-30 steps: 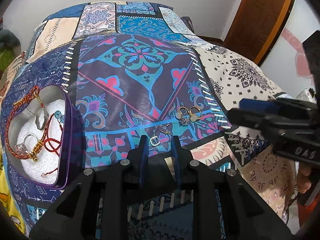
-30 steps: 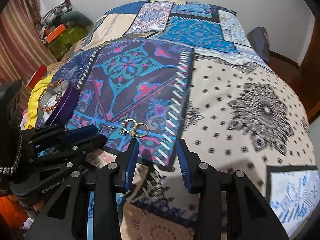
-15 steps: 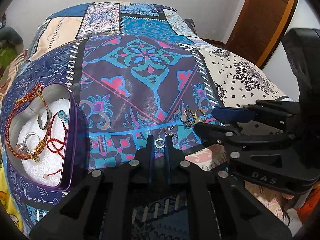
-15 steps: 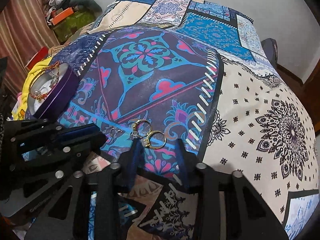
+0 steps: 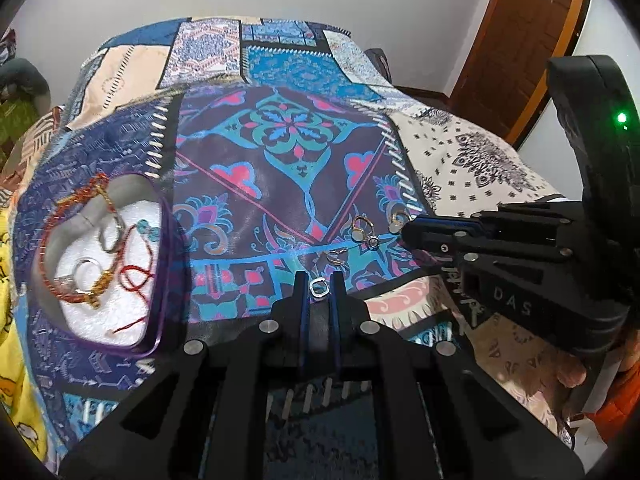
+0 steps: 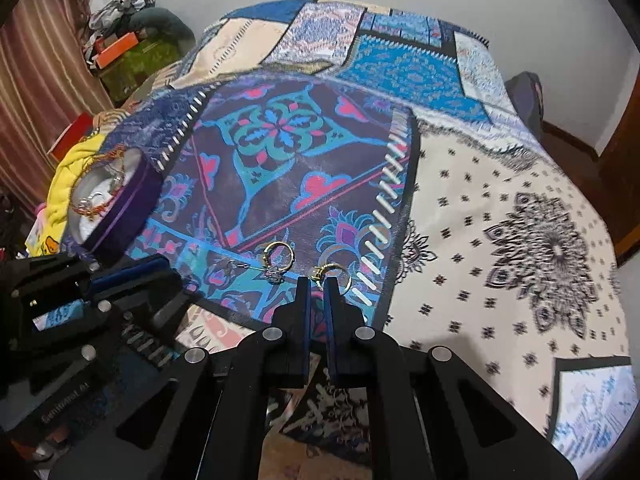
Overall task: Organize jewelry
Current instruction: 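Grasp a small silver ring with the left tool while the right tool grasps a gold ring, then lift the small ring with the left tool while the right tool lifts the gold ring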
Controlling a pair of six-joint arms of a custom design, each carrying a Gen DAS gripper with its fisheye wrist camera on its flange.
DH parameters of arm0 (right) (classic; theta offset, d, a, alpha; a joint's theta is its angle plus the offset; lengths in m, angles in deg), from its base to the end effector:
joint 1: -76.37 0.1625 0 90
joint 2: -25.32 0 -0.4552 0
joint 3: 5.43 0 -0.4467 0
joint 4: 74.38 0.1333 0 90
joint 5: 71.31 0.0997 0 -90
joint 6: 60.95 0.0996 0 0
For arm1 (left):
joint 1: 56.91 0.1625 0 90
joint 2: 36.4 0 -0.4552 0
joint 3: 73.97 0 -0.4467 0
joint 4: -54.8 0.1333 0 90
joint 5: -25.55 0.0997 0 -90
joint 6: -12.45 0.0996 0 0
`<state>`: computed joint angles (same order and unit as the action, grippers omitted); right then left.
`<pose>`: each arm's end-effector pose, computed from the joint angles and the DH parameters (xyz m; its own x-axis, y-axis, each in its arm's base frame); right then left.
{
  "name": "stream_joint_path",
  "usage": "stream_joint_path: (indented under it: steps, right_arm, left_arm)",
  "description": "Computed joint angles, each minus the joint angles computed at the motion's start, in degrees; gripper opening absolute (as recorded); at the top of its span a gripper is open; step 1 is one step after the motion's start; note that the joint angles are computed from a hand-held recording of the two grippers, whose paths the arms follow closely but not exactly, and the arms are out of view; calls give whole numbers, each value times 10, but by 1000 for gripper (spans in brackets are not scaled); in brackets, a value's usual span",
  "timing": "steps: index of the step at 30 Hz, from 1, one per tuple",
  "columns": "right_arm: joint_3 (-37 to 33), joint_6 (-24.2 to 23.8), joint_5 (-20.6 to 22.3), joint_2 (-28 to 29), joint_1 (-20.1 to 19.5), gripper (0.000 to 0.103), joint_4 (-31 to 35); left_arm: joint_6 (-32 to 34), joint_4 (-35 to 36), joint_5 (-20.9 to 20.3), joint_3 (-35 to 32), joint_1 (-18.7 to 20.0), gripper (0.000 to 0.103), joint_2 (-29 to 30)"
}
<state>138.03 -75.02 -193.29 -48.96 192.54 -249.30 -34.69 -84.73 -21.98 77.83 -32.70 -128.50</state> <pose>0.2491 -0.3244 0.1289 -0.6967 -0.4478 0.5604 -0.6122 0.7783 -0.1392 -0.1858 -0.3034 0.1418 -0.7898 0.1950 -0.5815 0.4686 0.8035 -0.3671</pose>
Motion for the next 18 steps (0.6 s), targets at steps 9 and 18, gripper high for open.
stream_joint_path:
  steps: [9, 18]
  right_arm:
    - [13, 3, -13, -46, 35, 5, -4]
    - [1, 22, -17, -38, 36, 31, 29]
  left_arm:
    - [-42, 99, 30, 1, -60, 8, -92]
    - [-96, 210, 71, -5, -107, 8, -175]
